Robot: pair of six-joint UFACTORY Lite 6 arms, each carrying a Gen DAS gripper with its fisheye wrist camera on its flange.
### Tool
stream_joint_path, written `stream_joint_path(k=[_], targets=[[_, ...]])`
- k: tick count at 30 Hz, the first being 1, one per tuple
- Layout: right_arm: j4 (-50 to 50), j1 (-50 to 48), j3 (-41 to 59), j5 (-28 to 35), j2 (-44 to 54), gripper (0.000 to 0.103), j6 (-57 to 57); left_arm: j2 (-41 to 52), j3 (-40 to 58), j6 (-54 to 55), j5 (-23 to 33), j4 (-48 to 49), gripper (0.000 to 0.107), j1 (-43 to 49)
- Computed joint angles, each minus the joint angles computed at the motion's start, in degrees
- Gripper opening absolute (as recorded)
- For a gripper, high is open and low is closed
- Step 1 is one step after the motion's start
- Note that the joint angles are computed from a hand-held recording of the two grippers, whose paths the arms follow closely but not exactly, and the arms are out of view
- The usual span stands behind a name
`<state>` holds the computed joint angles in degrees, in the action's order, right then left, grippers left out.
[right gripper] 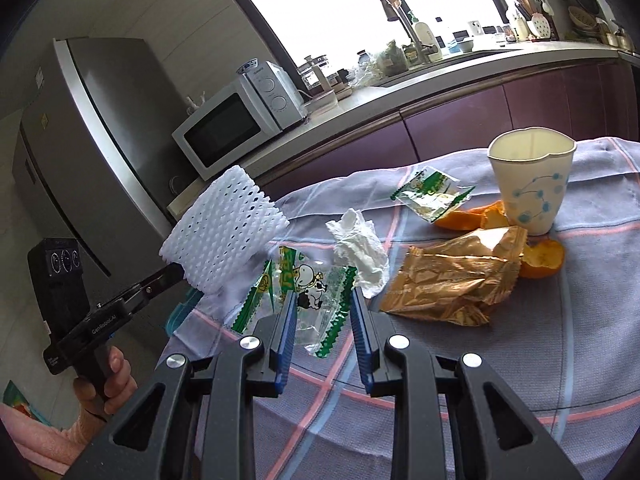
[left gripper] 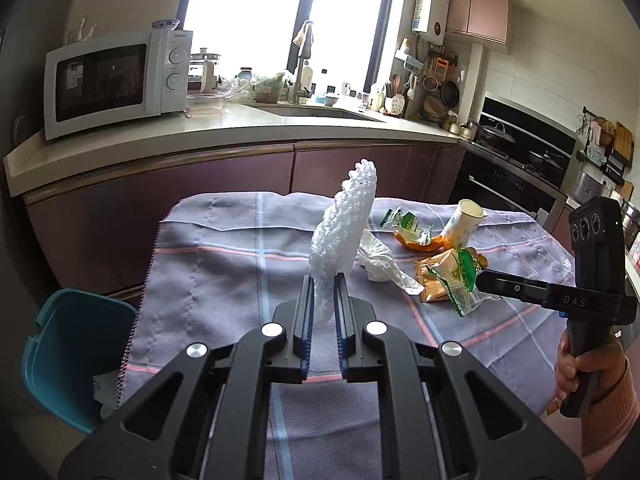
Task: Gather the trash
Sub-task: 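Carry the foam sleeve and candy wrapper over the teal bin with both grippers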
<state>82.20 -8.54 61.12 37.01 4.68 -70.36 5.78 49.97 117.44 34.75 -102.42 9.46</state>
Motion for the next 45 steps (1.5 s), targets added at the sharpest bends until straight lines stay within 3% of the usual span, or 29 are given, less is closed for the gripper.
stream_joint_path(k=[12, 29, 38, 45], targets=[[-1.54, 10.48, 8.60, -2.02, 6.72, 0.025, 3.25, -0.94, 0.47, -2.83, 3.31, 6.13, 0.010, 12.53], [-13.33, 23.51, 32.99, -1.37, 24.00, 0.025, 17.03, 4.41, 5.72, -3.13, 5.15, 9.58, 0.010, 28.05], [-25.21, 29.17, 52.82, 1.22, 36.69, 0.025, 29.25, 9.12, 9.43, -3.15, 3.88, 9.95, 0.010, 32.50], [-35.98, 32.20, 75.82, 6.97, 50.88, 0.025, 41.78, 13.61, 12.78, -3.12, 2.28, 10.15, 0.010, 34.06]])
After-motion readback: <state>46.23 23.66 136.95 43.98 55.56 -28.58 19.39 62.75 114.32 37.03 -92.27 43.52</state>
